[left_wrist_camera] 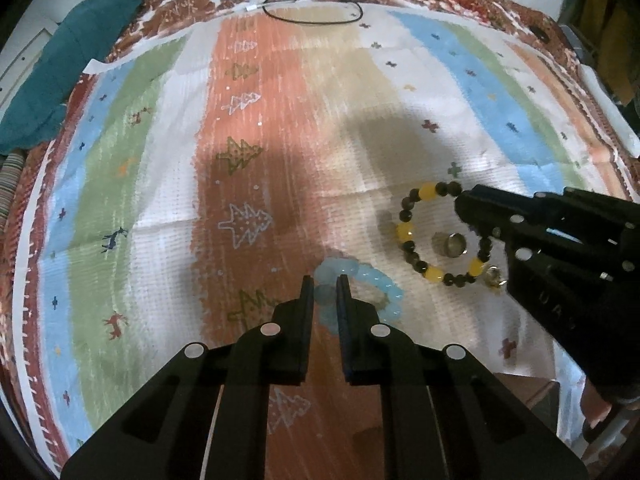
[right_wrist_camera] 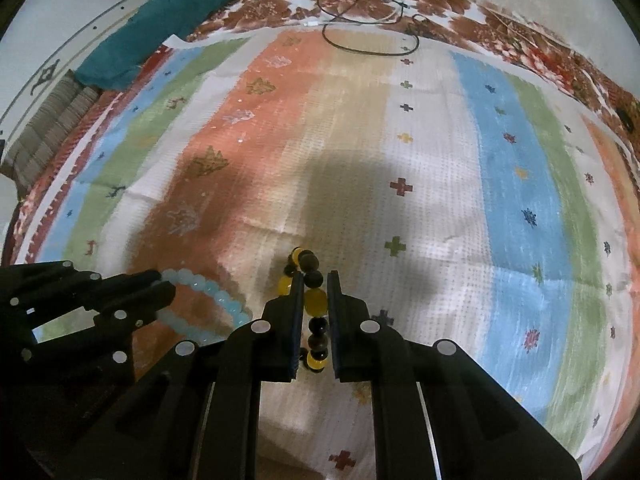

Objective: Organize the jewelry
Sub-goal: 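Carry both held bracelets back and lower them over the silver tin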

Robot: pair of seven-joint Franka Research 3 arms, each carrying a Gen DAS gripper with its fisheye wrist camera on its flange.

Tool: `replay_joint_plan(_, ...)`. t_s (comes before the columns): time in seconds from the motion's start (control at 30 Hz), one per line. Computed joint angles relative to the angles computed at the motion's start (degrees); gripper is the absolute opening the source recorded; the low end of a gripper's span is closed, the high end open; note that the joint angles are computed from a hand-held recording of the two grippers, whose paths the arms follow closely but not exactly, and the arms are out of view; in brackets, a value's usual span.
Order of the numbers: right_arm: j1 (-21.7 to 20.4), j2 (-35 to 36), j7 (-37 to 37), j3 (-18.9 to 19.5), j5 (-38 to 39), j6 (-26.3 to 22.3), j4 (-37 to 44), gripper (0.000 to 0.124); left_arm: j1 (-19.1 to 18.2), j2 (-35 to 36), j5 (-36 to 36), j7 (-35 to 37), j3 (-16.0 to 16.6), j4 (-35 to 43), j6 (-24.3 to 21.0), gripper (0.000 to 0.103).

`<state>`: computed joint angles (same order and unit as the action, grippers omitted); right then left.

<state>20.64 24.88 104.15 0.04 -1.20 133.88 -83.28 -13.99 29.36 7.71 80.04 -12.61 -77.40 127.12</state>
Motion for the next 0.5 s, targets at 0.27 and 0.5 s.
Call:
replay_joint_plan(0.27,0.49,-2.09,0.55,0.16,-0.38,1.13,-1.97,0.012,0.45,-1.45,-1.1,0.38,-0.55,-1.42,1.15,0.011)
replay_joint_plan(0.5,0.25,-3.98,0.37,0.55,-0.54,1.4,-3.77,0.012,0.74,-3.58,-1.74,-0.02,-0.65,-3.58,2.47,0.011)
